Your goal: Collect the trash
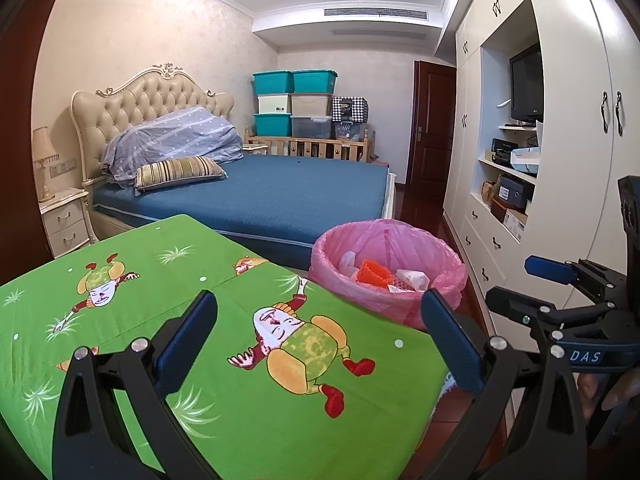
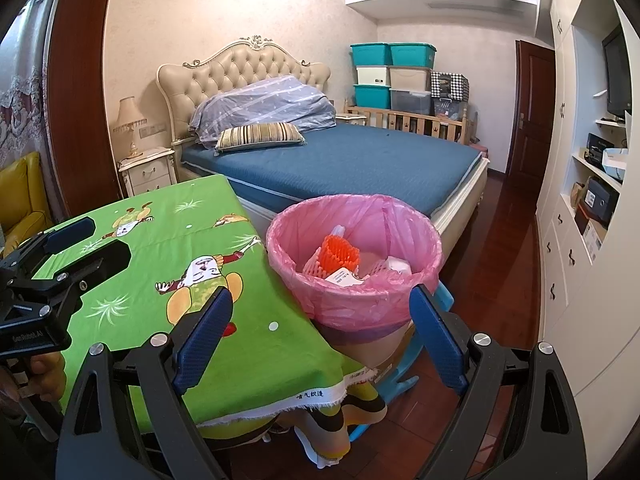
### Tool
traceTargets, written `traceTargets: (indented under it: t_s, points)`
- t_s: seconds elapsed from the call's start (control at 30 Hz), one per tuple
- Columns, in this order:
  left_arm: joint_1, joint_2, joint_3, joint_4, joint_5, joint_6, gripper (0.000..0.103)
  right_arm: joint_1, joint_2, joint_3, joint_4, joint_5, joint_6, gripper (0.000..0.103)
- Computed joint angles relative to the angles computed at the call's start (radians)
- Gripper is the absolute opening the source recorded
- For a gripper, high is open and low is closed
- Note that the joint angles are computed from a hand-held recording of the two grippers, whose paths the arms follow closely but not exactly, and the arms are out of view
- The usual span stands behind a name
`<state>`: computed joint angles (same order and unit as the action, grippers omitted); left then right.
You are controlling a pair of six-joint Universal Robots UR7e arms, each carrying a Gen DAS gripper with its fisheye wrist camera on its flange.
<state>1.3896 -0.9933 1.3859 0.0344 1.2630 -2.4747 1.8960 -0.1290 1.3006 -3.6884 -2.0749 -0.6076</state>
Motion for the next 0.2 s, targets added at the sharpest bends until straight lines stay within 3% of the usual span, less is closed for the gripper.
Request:
traceTargets:
  t_s: [0.2]
  points:
    - [0.004,-0.009,0.003,-0.008,-0.009,-0.014,0.098,0.000,0.005,-0.006,0.014,0.007,-0.004,0.084]
